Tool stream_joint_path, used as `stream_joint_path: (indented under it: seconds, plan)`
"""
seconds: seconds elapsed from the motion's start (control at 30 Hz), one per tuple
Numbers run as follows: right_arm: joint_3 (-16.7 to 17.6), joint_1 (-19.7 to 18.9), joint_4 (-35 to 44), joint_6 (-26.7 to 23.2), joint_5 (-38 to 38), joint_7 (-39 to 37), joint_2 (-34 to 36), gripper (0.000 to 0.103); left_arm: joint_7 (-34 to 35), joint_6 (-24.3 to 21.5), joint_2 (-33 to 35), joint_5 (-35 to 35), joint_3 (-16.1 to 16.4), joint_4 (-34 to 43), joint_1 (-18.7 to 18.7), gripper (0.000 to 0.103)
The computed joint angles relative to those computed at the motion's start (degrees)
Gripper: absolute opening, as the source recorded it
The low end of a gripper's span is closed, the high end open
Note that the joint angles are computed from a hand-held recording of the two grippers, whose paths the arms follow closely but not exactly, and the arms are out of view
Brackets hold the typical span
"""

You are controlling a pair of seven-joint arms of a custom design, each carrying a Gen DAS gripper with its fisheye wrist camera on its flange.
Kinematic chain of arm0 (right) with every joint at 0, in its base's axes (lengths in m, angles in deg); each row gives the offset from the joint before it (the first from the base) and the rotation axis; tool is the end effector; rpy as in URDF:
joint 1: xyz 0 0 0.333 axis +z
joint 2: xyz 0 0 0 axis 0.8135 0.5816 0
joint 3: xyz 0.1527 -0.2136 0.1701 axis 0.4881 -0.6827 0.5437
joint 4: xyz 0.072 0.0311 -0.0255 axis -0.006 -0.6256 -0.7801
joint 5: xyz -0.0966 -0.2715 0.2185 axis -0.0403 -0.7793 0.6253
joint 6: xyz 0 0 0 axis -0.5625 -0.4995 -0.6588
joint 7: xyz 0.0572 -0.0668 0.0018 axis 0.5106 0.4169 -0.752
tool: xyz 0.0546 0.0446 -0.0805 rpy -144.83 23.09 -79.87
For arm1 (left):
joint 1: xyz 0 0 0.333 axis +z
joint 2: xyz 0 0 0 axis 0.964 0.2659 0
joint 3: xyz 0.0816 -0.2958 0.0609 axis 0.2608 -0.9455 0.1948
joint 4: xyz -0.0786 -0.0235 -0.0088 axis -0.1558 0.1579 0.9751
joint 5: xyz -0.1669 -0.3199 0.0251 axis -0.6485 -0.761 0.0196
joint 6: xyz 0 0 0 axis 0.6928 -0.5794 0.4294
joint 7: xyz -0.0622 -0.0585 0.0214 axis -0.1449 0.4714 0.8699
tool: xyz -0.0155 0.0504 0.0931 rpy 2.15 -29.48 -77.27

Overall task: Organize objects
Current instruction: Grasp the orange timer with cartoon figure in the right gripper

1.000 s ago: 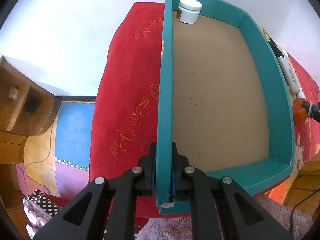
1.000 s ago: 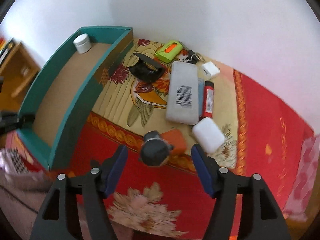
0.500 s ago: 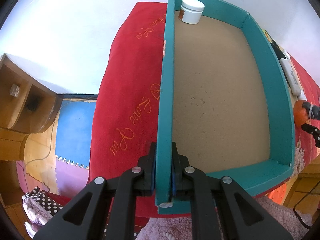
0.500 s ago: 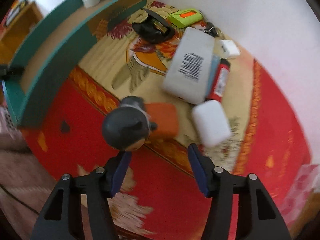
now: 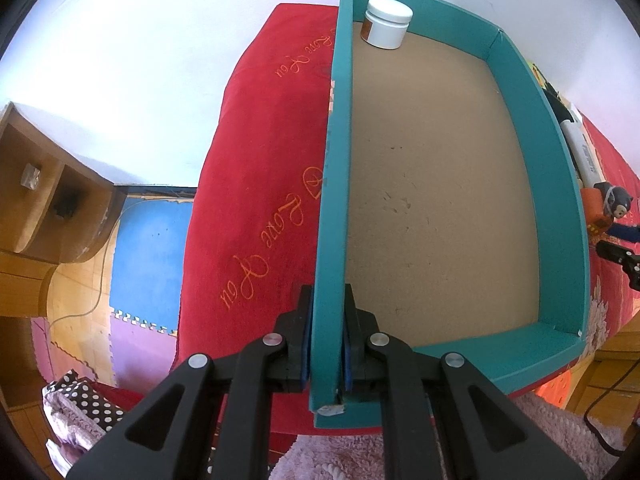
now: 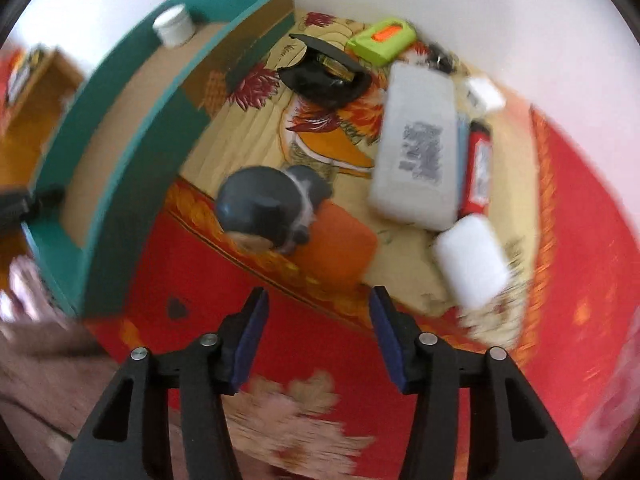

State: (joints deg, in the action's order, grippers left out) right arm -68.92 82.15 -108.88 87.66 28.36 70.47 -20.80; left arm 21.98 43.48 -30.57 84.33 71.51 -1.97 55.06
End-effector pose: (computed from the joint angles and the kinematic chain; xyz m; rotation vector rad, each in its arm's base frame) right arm 0.6342 0.3226 0.3800 -2.3302 1.9149 -0.2206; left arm 0.6774 -0.3409 0.3813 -1.7969 2.4784 -0.3556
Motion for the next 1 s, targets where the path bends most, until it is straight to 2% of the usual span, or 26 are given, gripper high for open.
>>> stream_joint_path:
  seconds: [0.07, 0.13, 0.23, 0.33, 0.43, 0.63, 0.77, 0.9, 1.0]
  plan:
    - [-1.1, 1.1, 0.2, -0.6, -3.6, -1.4, -0.2, 0.06, 0.2, -0.1, 0.0, 0.0, 0.0, 0.2, 0.0, 0.009]
    - [-1.0, 1.1, 0.0, 0.9, -5.2, -4.2, -0.3, 0.069, 0.4, -0.2, 0.0, 0.1, 0.0, 0.1, 0.0, 0.009]
    - [-0.3, 0.8, 0.5, 2.8, -5.6, -8.1, 0.2, 0.069, 0.2, -0.3, 0.2, -0.2, 0.0, 0.5, 0.0, 0.009]
    - [-0.5, 1.8, 2.9, 2.7, -5.7, -9.1, 2.3, 0.069, 0.3, -0.3, 0.0, -0.3, -0.1, 0.2, 0.0, 0.009]
    - [-1.0, 1.7, 3.3, 3.5, -4.2, -7.4, 3.2, 0.066, 0.3, -0.6, 0.1, 0.0, 0.1, 0.5, -0.2, 0.009]
    - [-0.4, -0.5, -5.5, 12.4, 0.3, -2.9, -1.6, 0.051, 0.5, 0.0, -0.2, 0.3, 0.2, -0.3, -0.1, 0.009]
    - [-0.9, 0.5, -6.1, 12.5, -0.4, -0.9, -2.5, 0.047, 0.5, 0.0, -0.3, 0.3, 0.1, -0.4, -0.1, 0.009]
    - [0.6, -0.7, -7.2, 12.6, 1.2, -2.9, -3.5, 0.043, 0.7, 0.1, -0.3, 0.4, 0.1, -0.4, -0.1, 0.009]
    - [-0.1, 1.4, -5.5, 12.8, -0.1, -0.7, -2.1, 0.043, 0.9, 0.3, -0.4, 0.5, 0.1, -0.6, 0.0, 0.009]
